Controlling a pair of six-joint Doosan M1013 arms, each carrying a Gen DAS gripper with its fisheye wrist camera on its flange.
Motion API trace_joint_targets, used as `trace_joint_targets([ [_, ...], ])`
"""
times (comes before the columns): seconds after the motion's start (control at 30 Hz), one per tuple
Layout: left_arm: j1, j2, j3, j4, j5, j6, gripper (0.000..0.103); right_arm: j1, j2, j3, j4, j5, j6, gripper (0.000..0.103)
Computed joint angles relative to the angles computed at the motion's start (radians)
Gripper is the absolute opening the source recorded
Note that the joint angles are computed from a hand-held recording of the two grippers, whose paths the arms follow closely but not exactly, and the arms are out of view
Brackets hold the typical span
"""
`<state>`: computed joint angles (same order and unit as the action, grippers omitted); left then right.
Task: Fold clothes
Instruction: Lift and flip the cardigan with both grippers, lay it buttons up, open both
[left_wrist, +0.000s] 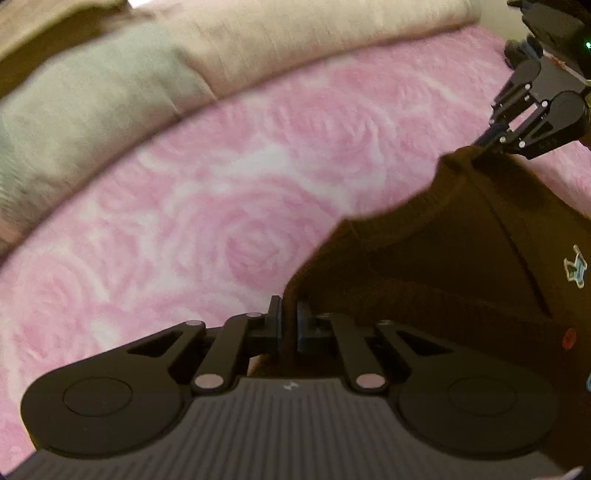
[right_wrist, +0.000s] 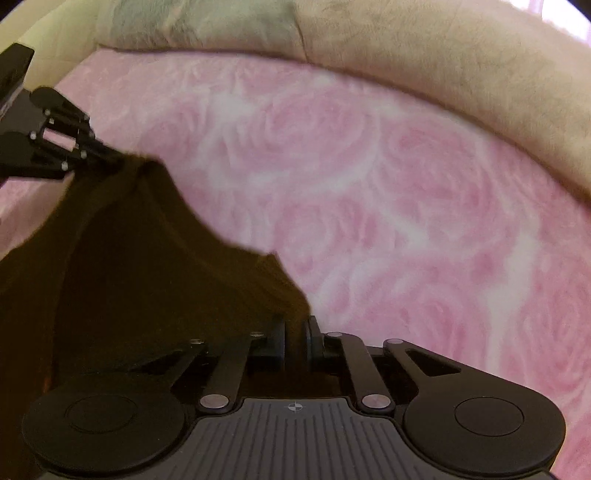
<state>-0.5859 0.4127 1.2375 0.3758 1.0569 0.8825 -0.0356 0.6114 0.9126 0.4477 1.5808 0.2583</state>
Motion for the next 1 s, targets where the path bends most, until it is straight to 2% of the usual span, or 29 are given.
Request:
trace_joint_targets([
  [0.07,-0.013,-0.007,0.007,0.065,0.008,-0.082,0.005,0.001,-0.021,0.014,0.055,-0.038,-0.042,0.008],
  [0.13,-0.009,0.011,-0.006,0.031,0.054,-0.078,0.006,0.011,-0.034,0.047,0.048,-0.086,-0.061,0.009],
  [0.17,-0.006,0.021,-0.012,0.007,0.074,-0.068,0.006,0.018,-0.039,0.067,0.015,-0.115,-0.055,0.013],
  [0.2,-0.005,0.025,-0.014,0.005,0.082,-0.067,0.007,0.026,-0.044,0.087,-0.023,-0.145,-0.044,0.042],
  [0.23,-0.007,0.025,-0.014,0.016,0.085,-0.074,0.010,0.024,-0.059,0.116,-0.024,-0.190,-0.037,0.060],
  [0.27,-0.009,0.025,-0.014,0.027,0.087,-0.081,0.018,0.020,-0.077,0.147,-0.016,-0.238,-0.032,0.075],
  [0.33,-0.018,0.020,-0.011,0.069,0.109,-0.118,0.027,-0.004,-0.095,0.167,0.033,-0.255,-0.012,0.075],
  [0.4,-0.030,0.002,0.005,0.102,0.116,-0.163,0.025,-0.033,-0.116,0.185,0.080,-0.249,0.015,0.075],
  [0.47,-0.047,-0.022,0.025,0.124,0.111,-0.203,0.023,-0.069,-0.133,0.196,0.144,-0.192,0.053,0.075],
  [0.53,-0.070,-0.053,0.052,0.100,0.072,-0.217,0.023,-0.104,-0.156,0.223,0.177,-0.117,0.109,0.075],
  [0.6,-0.097,-0.071,0.069,0.034,0.048,-0.180,0.023,-0.133,-0.180,0.259,0.166,-0.038,0.169,0.075],
  [0.67,-0.128,-0.081,0.084,-0.037,0.046,-0.149,0.023,-0.161,-0.199,0.298,0.095,0.009,0.197,0.075],
  [0.77,-0.183,-0.085,0.099,-0.105,0.091,-0.098,0.023,-0.205,-0.252,0.381,0.010,-0.012,0.192,0.075],
  [0.83,-0.223,-0.097,0.116,-0.091,0.118,-0.112,0.023,-0.229,-0.283,0.412,-0.020,-0.026,0.190,0.075],
  [1.0,-0.268,-0.147,0.165,-0.101,0.164,-0.147,0.023,-0.259,-0.365,0.486,-0.121,-0.100,0.200,0.075],
])
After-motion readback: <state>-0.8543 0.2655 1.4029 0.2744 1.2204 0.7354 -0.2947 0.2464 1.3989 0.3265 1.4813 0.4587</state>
